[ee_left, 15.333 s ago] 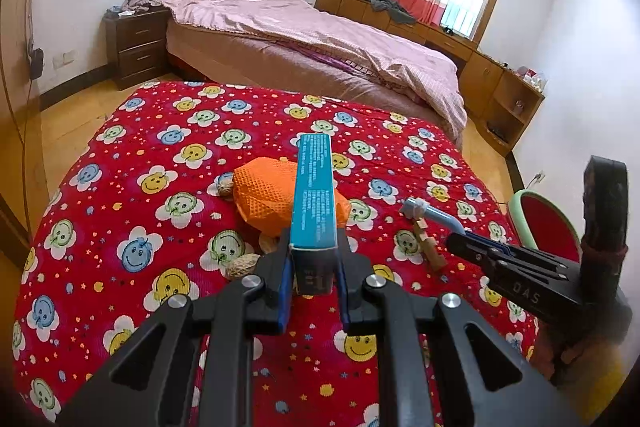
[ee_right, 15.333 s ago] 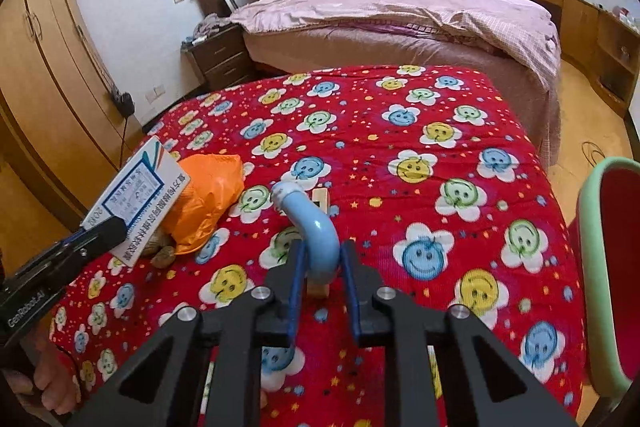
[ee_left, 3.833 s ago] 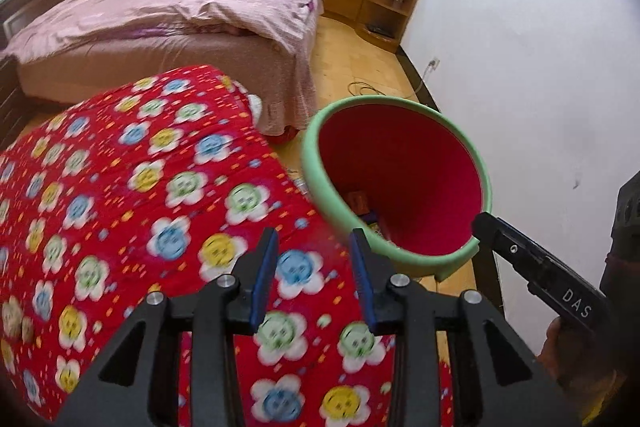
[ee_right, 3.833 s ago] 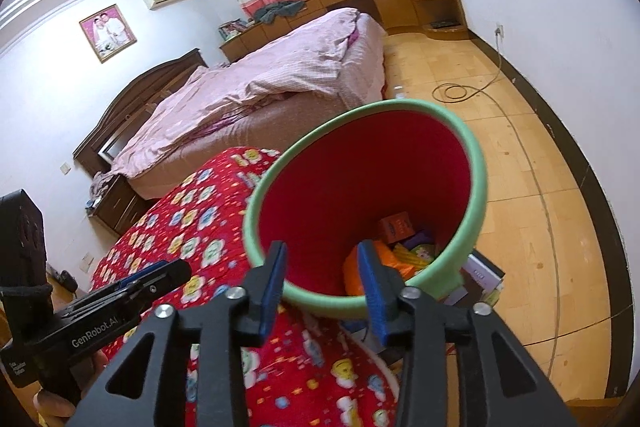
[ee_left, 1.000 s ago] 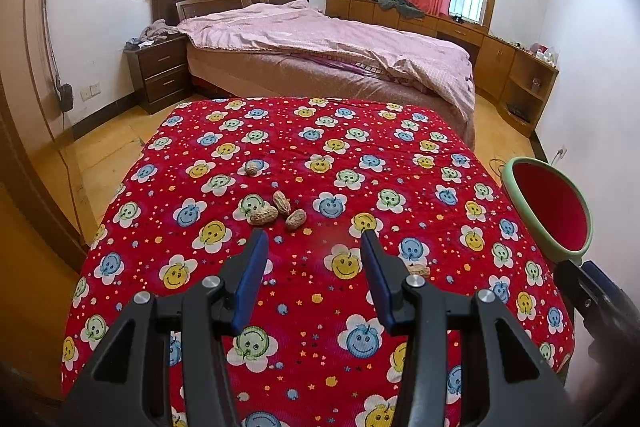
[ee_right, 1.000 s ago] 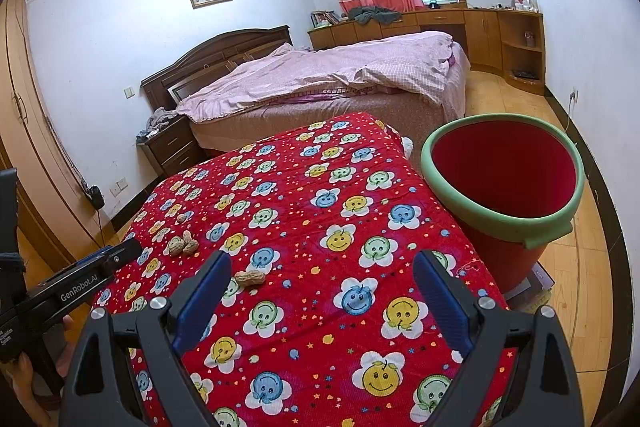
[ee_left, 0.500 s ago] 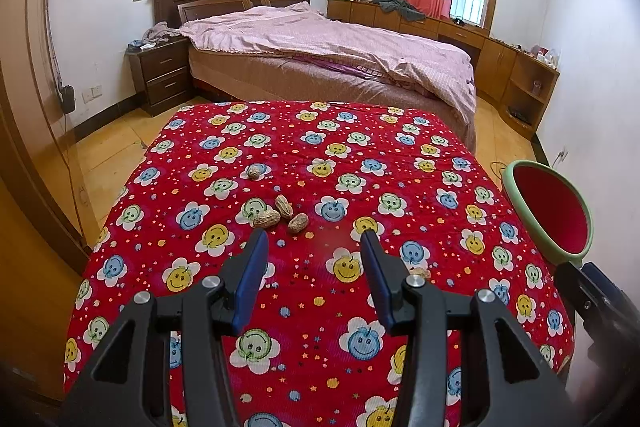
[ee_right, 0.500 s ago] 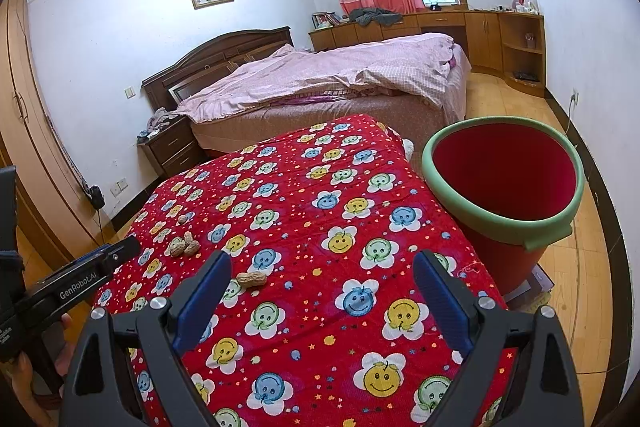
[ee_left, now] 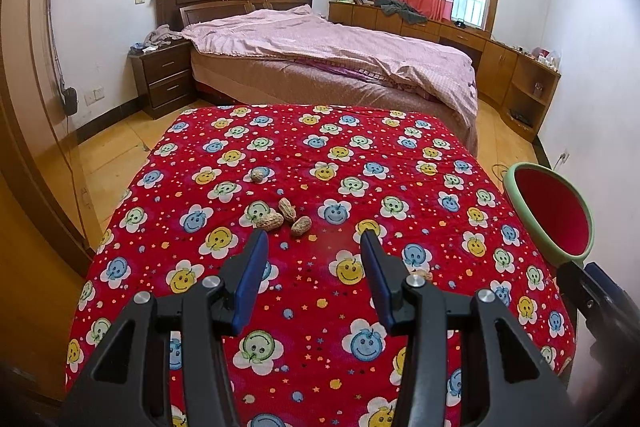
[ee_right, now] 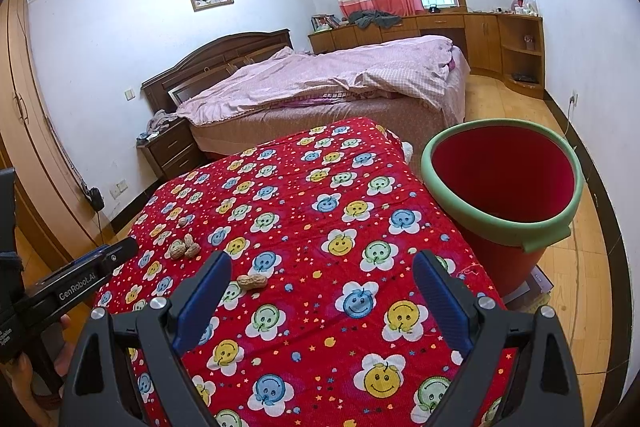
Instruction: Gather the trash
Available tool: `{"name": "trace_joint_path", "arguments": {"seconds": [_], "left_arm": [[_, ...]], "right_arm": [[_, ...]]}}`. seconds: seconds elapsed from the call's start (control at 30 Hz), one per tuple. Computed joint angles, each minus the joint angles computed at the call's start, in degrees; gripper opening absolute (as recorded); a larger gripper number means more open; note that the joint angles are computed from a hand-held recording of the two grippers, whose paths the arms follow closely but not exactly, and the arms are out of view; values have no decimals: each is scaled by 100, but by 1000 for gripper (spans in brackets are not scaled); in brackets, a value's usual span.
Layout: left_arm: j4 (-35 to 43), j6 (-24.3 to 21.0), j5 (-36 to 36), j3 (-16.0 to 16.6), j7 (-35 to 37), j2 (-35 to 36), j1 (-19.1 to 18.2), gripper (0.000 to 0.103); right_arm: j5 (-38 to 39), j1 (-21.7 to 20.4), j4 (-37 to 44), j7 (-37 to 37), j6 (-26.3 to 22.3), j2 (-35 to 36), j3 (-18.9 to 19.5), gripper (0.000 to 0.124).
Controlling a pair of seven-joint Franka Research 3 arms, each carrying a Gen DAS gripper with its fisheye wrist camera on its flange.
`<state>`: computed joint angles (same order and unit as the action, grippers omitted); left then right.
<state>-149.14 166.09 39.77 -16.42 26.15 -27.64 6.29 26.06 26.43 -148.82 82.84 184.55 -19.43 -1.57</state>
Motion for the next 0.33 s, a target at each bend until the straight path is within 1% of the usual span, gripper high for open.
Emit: {"name": "trace_joint_path", "arguments": {"seconds": [0.27,0.33], "left_arm": [[15,-10,26,11,-9,14,9,48],[30,-21,-2,86,71,24,-14,48]], "right_arm": [[-13,-4,-7,10,4,1,1,94],[-20,-14,4,16,-11,2,8,94]]}}
